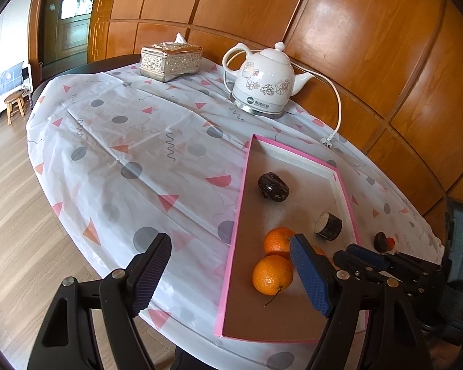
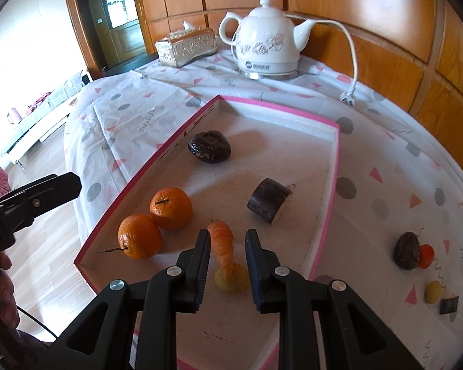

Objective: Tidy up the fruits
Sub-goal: 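Carry the carrot with the right tool into the tray and release, then move the left tool toward the large dark brown round fruit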

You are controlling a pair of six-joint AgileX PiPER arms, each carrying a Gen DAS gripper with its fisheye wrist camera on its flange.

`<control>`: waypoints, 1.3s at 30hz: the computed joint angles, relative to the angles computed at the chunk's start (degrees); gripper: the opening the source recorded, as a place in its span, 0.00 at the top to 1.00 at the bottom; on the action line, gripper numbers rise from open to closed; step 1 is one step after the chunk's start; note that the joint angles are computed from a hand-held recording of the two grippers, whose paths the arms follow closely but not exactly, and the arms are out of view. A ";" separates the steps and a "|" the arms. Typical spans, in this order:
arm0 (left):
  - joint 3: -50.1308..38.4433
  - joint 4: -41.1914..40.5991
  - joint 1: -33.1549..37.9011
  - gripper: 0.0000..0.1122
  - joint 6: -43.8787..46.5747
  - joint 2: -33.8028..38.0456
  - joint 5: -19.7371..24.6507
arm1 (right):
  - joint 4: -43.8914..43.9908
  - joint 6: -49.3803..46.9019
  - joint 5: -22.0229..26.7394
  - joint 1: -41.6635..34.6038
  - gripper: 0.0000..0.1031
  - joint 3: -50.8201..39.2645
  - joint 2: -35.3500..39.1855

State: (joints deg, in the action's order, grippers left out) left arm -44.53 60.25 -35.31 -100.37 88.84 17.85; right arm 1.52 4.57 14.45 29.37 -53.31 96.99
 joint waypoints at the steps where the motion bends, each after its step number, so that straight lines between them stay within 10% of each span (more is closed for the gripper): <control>1: -0.05 0.06 -0.20 0.29 0.02 0.02 0.10 | -1.93 2.07 -0.27 0.20 0.77 0.57 -0.56; 24: -3.63 -3.55 -5.23 0.29 6.58 1.69 2.59 | -24.39 30.50 -6.43 -10.31 0.69 18.15 -15.72; 39: -7.63 -7.43 -7.54 0.29 13.82 4.00 2.83 | -20.11 25.93 -8.52 -28.19 0.68 26.25 -19.11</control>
